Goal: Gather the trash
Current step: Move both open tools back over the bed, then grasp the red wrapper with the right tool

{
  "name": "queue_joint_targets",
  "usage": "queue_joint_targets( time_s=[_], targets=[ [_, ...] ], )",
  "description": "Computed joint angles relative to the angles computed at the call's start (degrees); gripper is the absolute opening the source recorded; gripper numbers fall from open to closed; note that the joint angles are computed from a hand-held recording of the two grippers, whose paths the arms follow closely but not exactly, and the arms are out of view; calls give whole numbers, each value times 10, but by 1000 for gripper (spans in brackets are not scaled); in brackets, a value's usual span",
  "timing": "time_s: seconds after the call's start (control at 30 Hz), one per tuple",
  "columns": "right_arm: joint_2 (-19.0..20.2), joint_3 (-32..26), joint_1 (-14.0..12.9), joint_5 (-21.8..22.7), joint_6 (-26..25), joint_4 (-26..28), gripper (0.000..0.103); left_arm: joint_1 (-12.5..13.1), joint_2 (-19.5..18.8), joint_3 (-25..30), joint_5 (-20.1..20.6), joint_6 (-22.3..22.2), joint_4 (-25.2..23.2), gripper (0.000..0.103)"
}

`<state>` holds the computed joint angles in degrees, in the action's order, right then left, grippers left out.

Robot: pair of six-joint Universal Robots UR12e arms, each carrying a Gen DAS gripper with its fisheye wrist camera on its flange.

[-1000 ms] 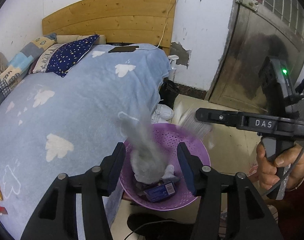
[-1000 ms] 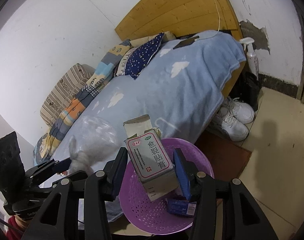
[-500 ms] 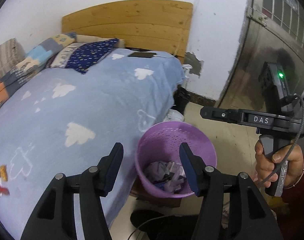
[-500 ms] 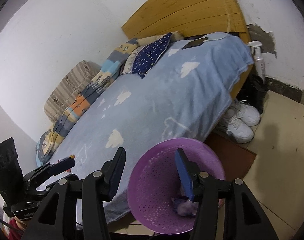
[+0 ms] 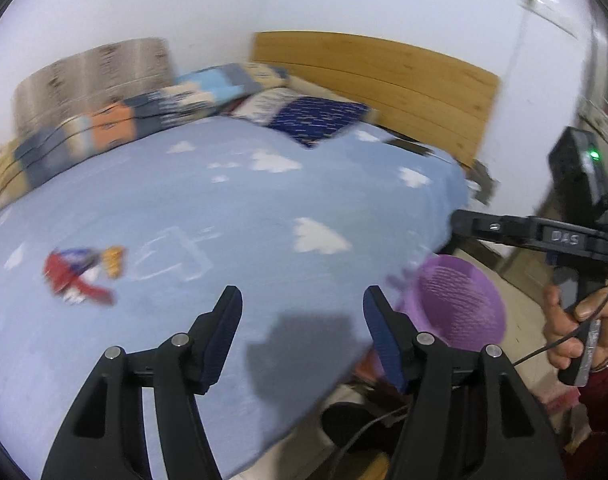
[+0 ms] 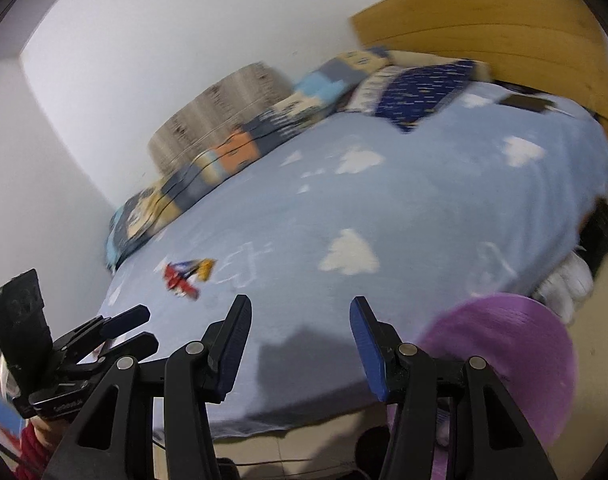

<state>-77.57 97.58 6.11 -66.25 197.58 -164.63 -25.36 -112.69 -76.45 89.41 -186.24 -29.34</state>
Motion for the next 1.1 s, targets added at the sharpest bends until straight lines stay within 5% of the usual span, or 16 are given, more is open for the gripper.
queue_joint_targets(
  time_s=[0.27, 0.43, 0.57, 0.7, 1.1],
  targets=[
    [68, -112, 55, 25, -66, 102, 54, 71, 45, -91, 54, -147, 38, 62],
    [129, -204, 91, 27, -104, 182, 54, 104, 61, -108, 143, -243, -5, 62],
    [185, -287, 119, 29, -139, 239, 54, 131, 81, -136, 169, -345, -15, 62],
    [248, -383, 148, 31, -186, 292, 54, 135, 88, -144, 205, -366, -27, 62],
    [473, -754, 198, -16, -221, 467, 54, 142, 91, -146, 188, -386, -29, 62]
  ],
)
